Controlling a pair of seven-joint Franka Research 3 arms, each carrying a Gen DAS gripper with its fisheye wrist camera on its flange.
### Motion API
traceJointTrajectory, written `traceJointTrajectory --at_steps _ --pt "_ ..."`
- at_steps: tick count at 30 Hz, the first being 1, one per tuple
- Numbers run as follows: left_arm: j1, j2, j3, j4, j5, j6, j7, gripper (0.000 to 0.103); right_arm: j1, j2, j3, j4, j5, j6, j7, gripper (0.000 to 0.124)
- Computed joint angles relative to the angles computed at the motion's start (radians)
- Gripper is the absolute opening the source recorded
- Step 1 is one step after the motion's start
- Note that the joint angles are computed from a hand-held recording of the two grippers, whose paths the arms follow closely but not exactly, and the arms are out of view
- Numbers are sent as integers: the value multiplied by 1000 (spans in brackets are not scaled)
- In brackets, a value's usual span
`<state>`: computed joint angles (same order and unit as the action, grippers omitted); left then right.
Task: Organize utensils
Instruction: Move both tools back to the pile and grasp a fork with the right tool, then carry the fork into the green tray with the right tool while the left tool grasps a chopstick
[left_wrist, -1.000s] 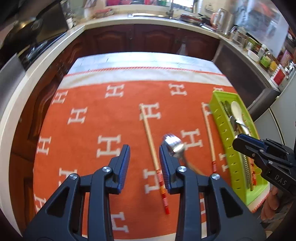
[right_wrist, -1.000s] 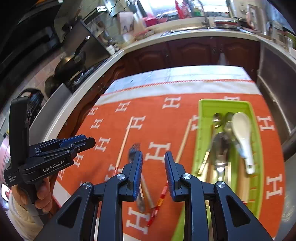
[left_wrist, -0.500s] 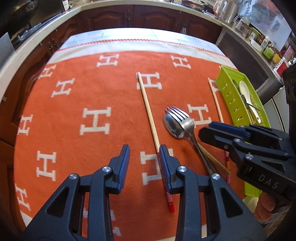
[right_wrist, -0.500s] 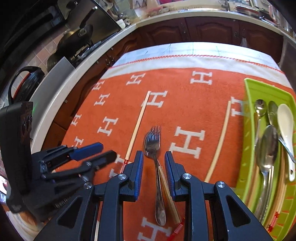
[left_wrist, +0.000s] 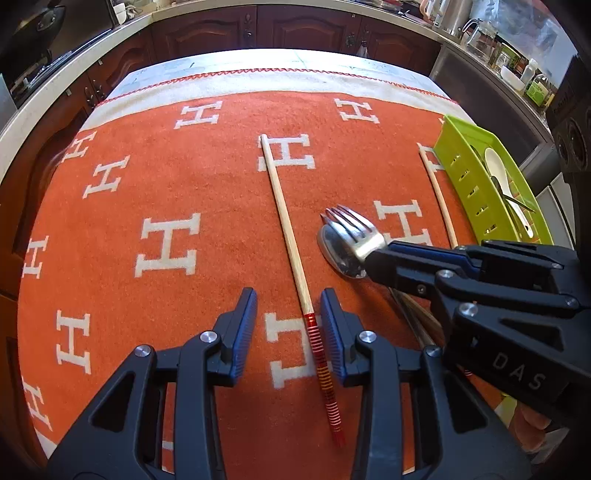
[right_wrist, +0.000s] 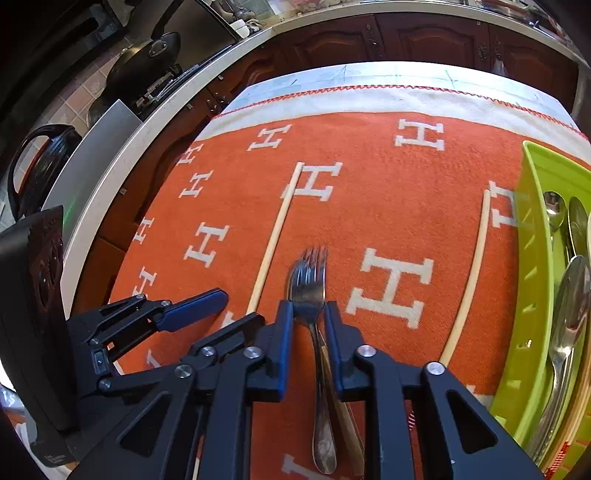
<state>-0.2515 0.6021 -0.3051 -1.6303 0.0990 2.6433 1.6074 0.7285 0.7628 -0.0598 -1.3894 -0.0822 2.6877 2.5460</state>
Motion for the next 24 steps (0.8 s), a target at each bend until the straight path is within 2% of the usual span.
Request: traceJointTrajectory --at_steps 1,5,10,12,13,14,17,20,24 --pt "-1 -1 1 -1 2 3 -2 30 -2 2 2 3 -1 1 -7 9" --pt "-5 -2 13 -3 17 12 -17 18 -3 9 7 19 -4 0 -31 7" --pt "12 -2 -1 -7 2 11 1 18 -14 37 27 72 10 -39 -79 7" --pt "2 -5 11 -10 15 19 -10 14 -19 54 35 100 19 -53 -98 7" --pt "-2 -5 15 -13 21 24 -14 7 -18 61 33 110 21 -56 -100 7" --pt "3 -3 10 -11 17 24 -13 4 -17 69 33 123 23 -62 -105 7" --pt "25 0 -9 -11 -11 26 -2 3 -11 80 26 140 25 -64 -107 5" --pt "38 -16 -18 -37 -28 40 1 3 -5 55 20 90 27 2 -99 2" --pt "73 -55 -55 -83 -76 71 38 3 32 -15 -24 -18 3 94 -60 2"
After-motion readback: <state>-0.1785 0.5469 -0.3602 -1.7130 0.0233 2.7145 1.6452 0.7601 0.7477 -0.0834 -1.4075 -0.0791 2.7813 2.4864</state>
